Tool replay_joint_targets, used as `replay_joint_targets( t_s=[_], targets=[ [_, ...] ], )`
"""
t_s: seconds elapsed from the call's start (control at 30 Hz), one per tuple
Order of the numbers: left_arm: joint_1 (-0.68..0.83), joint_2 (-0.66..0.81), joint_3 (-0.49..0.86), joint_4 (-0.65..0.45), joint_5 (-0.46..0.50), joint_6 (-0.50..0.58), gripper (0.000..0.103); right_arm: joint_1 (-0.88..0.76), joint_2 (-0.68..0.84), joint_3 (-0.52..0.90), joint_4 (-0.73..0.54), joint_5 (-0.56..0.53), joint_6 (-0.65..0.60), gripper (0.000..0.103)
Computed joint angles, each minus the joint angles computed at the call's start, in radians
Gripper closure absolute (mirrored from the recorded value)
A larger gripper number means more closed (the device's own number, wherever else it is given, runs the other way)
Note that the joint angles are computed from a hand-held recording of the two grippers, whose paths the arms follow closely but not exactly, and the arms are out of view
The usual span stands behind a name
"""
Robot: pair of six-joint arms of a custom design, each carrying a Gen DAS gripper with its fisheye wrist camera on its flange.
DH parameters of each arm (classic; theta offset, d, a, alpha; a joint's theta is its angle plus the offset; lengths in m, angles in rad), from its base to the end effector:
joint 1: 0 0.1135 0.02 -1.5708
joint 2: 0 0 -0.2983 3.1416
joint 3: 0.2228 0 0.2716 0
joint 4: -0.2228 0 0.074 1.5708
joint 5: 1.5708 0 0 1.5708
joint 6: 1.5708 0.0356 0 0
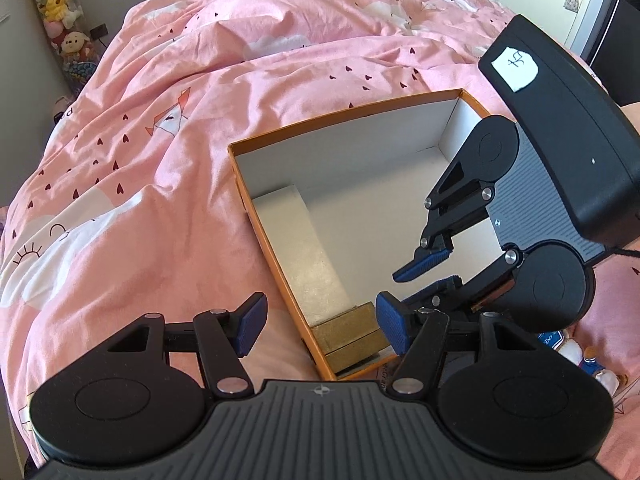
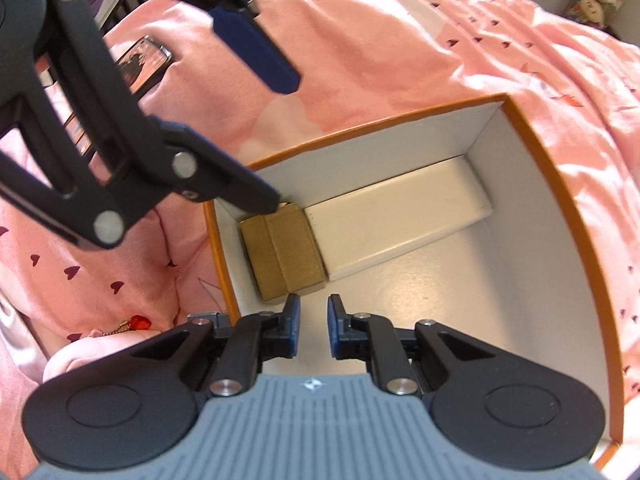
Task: Organize objects
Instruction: 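Withdraw both grippers from the shoebox toward the remaining items, then grasp the pink pouch with the red heart keychain with the left gripper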
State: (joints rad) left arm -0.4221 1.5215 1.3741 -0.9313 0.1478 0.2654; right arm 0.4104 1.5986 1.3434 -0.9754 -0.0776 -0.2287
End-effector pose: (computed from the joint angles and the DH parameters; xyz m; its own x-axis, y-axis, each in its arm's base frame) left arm 0.2968 -0.1390 0.3356 -0.6529 0.5776 -0.4900 0.6632 0.7485 -0.0013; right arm 0.3073 0.1367 0.2997 -0.7464 -0.5712 -0.3416 -0.6065 0.7951 -0.0045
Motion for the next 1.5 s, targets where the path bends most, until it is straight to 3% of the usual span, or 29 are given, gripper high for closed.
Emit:
replay_joint_targets(
  t_s=[0.33,0.43,0.53,0.67,0.8,0.93,1.07,1.13,1.3,1.5],
  targets=[
    [-0.078,-0.215,-0.137,0.074,0.016,-0.107,0.029,0.097,-0.352,-0.196,0.12,0.197,0.362,0.05],
    [-0.113,-0.268,-0.187,0.076,0.026,-0.142,0.029,0.165,-0.471,-0.278,0.154,0.285,0.515,0.048],
    [-0.134,-0.302,-0.232,0.059,0.04,-0.178,0.029,0.201,-0.546,-0.376,0.246,0.336,0.655,0.037],
    [-0.144,-0.318,-0.298,0.026,0.065,-0.187,0.029,0.38,-0.623,-0.467,0.229,0.511,0.894,0.031],
    [-0.132,-0.322,-0.363,0.001,0.08,-0.208,0.031,0.542,-0.622,-0.514,0.144,0.611,1.149,0.031],
    [-0.101,-0.328,-0.392,-0.064,0.142,-0.196,0.035,0.607,-0.602,-0.544,0.13,0.555,1.269,0.034],
    [-0.07,-0.379,-0.408,-0.124,0.186,-0.133,0.035,0.655,-0.558,-0.537,0.105,0.521,1.307,0.043],
    [-0.076,-0.399,-0.407,-0.158,0.177,-0.079,0.035,0.689,-0.534,-0.527,0.09,0.513,1.321,0.053],
    [-0.138,-0.406,-0.436,-0.177,0.104,-0.016,0.035,0.75,-0.498,-0.497,0.052,0.491,1.337,0.056],
    [-0.208,-0.413,-0.496,-0.098,0.05,-0.008,0.035,0.777,-0.48,-0.475,-0.005,0.452,1.356,0.057]
  ],
)
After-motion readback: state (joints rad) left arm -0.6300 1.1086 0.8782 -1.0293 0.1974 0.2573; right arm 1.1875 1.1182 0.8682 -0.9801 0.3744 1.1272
